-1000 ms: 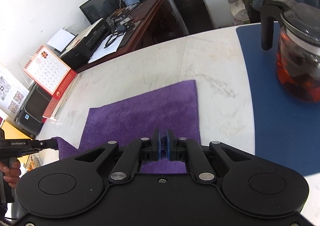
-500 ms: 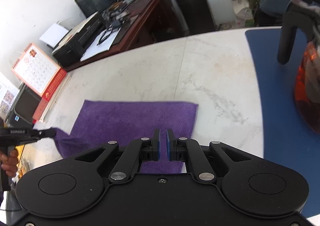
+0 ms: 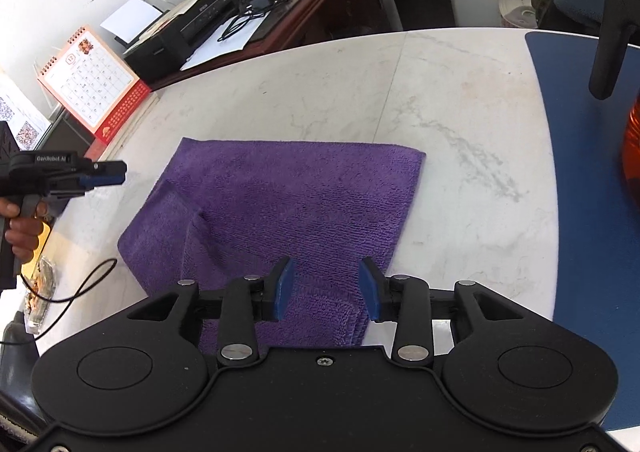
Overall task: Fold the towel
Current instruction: 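Open both grippers and release the folded towel edge, then close the left gripper on the folded towel edge while the right gripper moves along it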
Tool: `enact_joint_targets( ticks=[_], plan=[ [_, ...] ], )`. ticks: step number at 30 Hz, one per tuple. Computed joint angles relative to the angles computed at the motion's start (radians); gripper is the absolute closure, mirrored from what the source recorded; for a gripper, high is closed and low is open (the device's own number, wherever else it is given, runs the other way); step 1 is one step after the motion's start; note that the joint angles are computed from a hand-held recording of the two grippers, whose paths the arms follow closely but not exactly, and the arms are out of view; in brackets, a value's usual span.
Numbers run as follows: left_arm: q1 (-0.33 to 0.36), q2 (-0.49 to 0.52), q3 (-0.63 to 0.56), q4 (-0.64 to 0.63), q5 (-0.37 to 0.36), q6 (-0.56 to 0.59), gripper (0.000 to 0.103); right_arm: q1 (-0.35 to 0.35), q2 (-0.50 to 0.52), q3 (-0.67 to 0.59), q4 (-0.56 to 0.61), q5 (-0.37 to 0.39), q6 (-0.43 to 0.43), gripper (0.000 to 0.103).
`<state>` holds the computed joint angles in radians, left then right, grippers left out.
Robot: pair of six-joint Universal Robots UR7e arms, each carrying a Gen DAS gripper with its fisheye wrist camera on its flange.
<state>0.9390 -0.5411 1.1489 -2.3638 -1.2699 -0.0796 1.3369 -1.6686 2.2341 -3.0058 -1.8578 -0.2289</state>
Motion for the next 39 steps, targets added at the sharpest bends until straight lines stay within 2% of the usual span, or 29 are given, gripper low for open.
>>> enact_joint_targets(
  ticks=[5,7,11,15,25,31,36,39],
  plan=[
    [-0.019,-0.025,0.071,0.029,0.062,0.109,0.073,0.032,0.018,-0.003,0.046,0.053,-0.155,0.067],
    [-0.027,-0.026,0.105,0.02,0.095,0.156,0.073,0.061,0.052,-0.015,0.071,0.017,-0.194,0.067],
    [-0.037,-0.038,0.177,-0.007,0.153,0.219,0.073,0.092,0.114,-0.034,0.1,-0.047,-0.209,0.067],
    [-0.049,-0.085,0.294,-0.103,0.179,0.327,0.072,0.132,0.133,-0.012,0.054,-0.121,-0.264,0.067],
    [-0.083,-0.264,0.537,-0.088,0.182,0.245,0.072,0.167,0.063,0.073,0.081,-0.144,-0.243,0.067],
    [-0.106,-0.374,0.667,-0.077,0.178,0.192,0.071,0.189,0.02,0.103,0.155,-0.146,-0.223,0.067],
    [-0.094,-0.348,0.638,-0.163,0.151,0.283,0.069,0.207,0.03,0.083,0.192,-0.17,-0.205,0.065],
    [-0.072,-0.313,0.583,-0.174,0.109,0.342,0.068,0.214,0.035,0.07,0.215,-0.187,-0.208,0.065]
  ],
)
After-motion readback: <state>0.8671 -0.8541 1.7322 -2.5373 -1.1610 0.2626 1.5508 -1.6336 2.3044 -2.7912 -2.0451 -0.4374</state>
